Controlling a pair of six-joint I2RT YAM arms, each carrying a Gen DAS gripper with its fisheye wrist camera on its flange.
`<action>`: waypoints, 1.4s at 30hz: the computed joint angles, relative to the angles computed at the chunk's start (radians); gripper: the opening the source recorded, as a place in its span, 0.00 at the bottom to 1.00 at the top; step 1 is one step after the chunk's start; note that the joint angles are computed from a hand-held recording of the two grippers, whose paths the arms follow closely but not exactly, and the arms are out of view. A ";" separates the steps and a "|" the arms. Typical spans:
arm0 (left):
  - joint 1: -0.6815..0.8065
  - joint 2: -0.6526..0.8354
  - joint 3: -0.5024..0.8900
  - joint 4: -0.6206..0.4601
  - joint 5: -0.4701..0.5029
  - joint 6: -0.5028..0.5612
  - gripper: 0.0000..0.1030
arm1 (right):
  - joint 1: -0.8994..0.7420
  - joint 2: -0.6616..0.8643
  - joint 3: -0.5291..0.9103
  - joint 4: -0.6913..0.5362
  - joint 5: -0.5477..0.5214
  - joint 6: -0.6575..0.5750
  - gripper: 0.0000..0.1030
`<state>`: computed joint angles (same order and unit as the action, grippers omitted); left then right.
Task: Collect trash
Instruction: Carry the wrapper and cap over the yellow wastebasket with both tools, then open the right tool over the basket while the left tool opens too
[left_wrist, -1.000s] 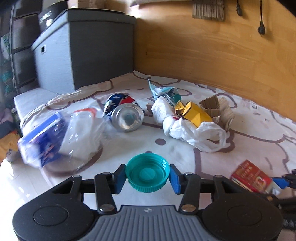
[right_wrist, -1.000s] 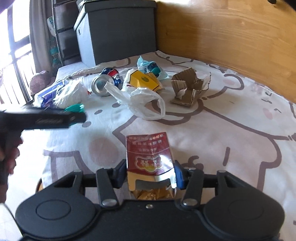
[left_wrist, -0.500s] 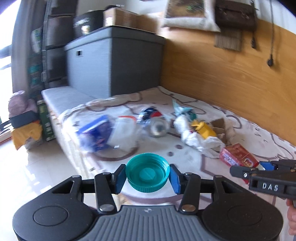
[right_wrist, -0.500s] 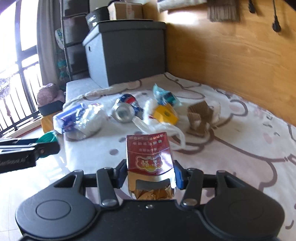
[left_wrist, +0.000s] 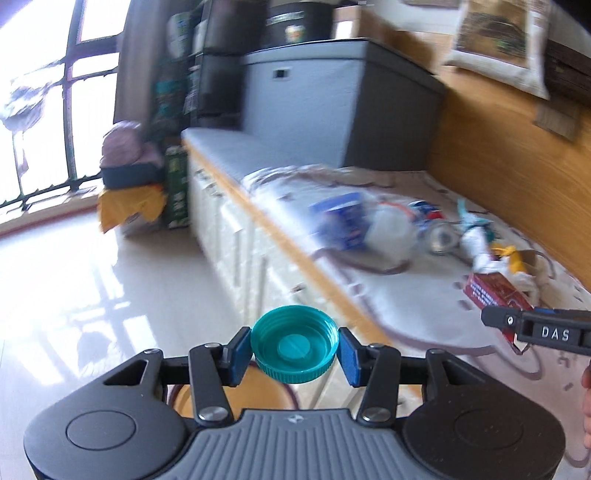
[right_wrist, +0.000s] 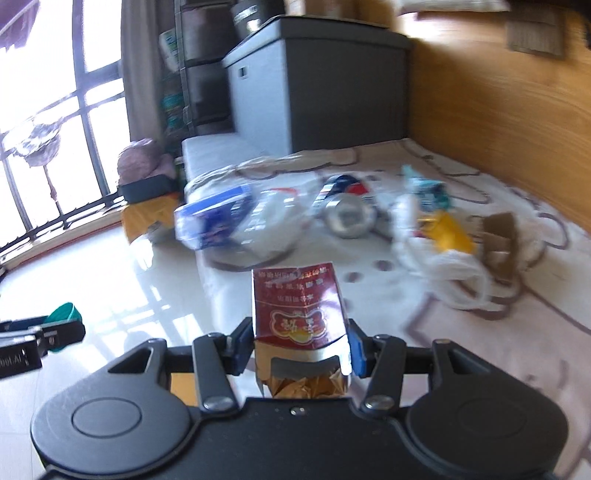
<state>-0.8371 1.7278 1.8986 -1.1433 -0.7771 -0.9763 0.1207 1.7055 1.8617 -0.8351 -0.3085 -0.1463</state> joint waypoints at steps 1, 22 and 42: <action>0.006 -0.027 -0.043 0.002 0.002 -0.021 0.48 | 0.026 0.007 0.003 0.003 0.010 0.002 0.50; 0.247 -0.337 -0.721 0.260 0.232 -0.188 0.48 | 0.402 0.409 0.226 -0.086 0.133 -0.042 0.50; 0.445 -0.036 -0.778 0.591 0.489 -0.054 0.49 | 0.405 0.859 0.723 -0.345 0.173 0.009 0.51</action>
<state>-0.3923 1.6923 1.1201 -0.5523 -0.2877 -1.0302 0.5258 2.5640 2.5845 -1.1797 -0.1358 -0.1378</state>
